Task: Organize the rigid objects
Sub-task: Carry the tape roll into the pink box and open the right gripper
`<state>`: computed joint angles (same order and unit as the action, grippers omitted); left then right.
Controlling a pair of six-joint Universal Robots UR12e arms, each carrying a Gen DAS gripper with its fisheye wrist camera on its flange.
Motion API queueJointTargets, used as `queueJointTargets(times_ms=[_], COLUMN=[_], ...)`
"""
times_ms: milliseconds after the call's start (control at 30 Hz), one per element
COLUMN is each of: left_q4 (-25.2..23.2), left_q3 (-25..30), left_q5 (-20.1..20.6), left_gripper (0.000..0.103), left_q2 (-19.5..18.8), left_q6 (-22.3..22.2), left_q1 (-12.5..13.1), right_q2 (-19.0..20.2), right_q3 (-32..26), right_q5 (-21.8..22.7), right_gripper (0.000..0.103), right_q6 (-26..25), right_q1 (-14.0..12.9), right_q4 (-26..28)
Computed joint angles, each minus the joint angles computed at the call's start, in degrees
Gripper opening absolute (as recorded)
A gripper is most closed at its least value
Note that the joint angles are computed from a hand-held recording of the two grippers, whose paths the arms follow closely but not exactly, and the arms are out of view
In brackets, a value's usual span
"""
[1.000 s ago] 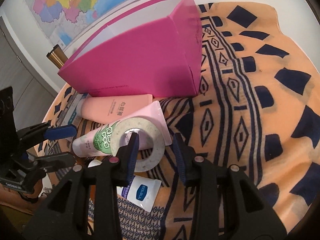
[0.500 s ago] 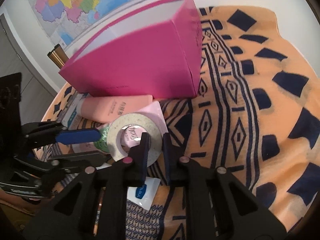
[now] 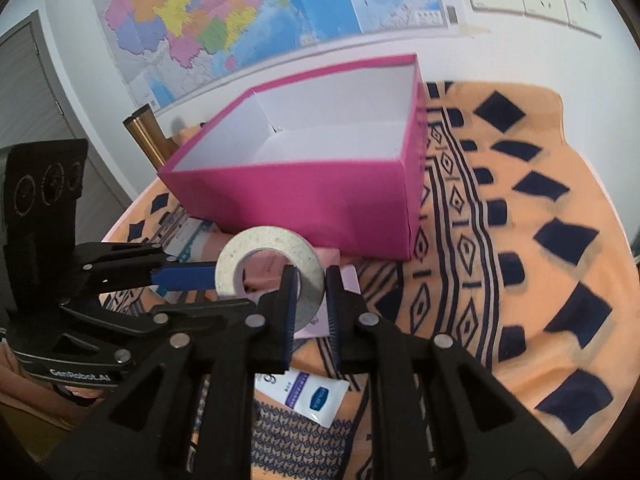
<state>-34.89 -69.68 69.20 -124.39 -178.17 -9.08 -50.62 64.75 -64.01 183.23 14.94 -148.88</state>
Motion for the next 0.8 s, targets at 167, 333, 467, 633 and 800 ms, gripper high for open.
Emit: queueJointTargets(times_ms=[167,333,467,633,800], left_q4=[1.1,1.8,1.7,-0.5,-4.4], left_q3=[0.8,2.7,5.4,10.0,14.8], left_q5=[0.3,1.5,1.9,1.0,0.0], left_gripper=[0.035,0.035,0.035,0.035,0.034], left_q2=[-0.1,-0.7,-1.8,-3.9,-6.4], left_q6=[0.0,0.9,1.5,0.4,-0.9], left_q1=[0.0,-0.2,-0.2,0.3,0.8], right_q2=[0.2,0.8,1.7,3.7,6.3], right_q3=[-1.2,-3.2,-5.7,-10.6,-16.1], right_q5=[-0.3,-0.4,-0.6,-1.5,-2.2], right_gripper=[0.016,0.016,0.016,0.016,0.016], right_q6=[-1.1,-1.8,-1.8,-2.1,-3.4], right_q1=[0.2,0.1,-0.1,-0.3,-0.2], right_q4=[-0.4,-0.8,-0.6,1.3,5.7])
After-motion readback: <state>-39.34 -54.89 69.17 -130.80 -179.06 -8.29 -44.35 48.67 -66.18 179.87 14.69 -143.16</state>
